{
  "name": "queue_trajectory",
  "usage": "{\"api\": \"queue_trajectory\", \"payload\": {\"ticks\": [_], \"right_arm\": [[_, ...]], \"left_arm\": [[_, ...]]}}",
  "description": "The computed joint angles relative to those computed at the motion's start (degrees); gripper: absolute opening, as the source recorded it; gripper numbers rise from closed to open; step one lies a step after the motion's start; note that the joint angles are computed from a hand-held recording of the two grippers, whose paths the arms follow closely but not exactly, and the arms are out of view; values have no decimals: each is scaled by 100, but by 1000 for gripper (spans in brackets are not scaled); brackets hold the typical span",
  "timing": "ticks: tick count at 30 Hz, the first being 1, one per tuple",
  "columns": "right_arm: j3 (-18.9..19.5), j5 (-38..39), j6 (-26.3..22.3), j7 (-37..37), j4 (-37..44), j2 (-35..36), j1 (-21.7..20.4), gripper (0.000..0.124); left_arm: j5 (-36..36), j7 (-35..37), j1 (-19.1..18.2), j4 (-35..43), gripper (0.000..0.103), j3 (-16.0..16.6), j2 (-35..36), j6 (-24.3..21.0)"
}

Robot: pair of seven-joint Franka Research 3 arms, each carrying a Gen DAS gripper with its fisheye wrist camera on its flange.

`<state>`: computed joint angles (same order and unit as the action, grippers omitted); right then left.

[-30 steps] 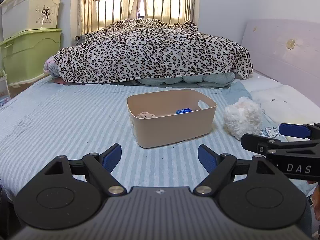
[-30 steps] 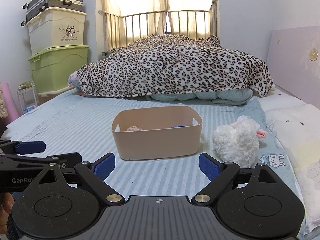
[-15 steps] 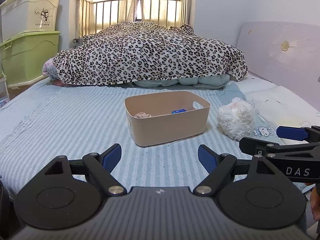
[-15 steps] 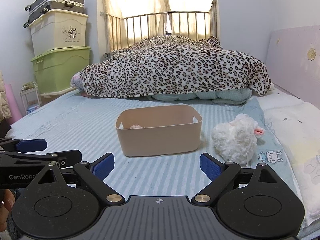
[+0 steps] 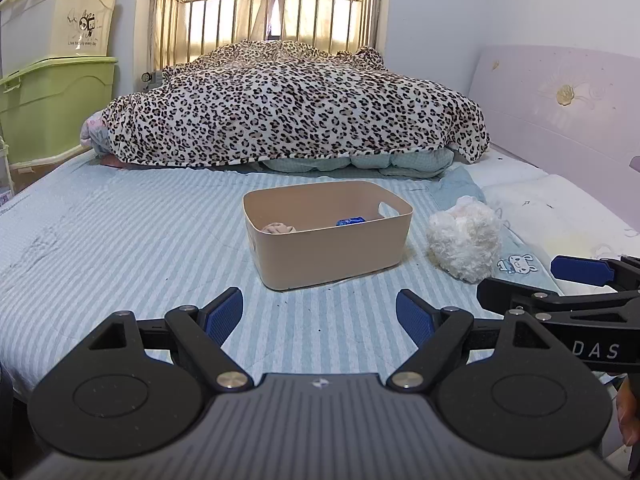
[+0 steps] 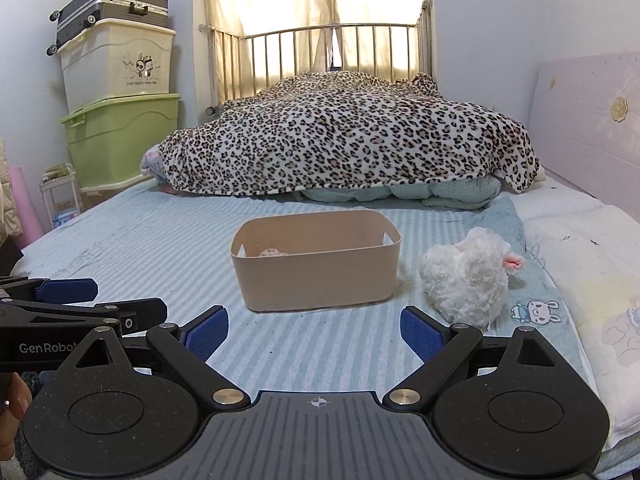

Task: Organize objects

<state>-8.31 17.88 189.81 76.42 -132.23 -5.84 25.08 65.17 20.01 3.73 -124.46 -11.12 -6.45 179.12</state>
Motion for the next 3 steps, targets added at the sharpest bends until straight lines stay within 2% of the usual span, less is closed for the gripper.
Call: {"api": "queue_trajectory", "payload": {"ticks": [3], "right_arm": [[155, 8, -9, -4, 1, -1, -162, 95]], "left_arm": [[-28, 8, -11, -6, 84, -3, 4, -10]]}}
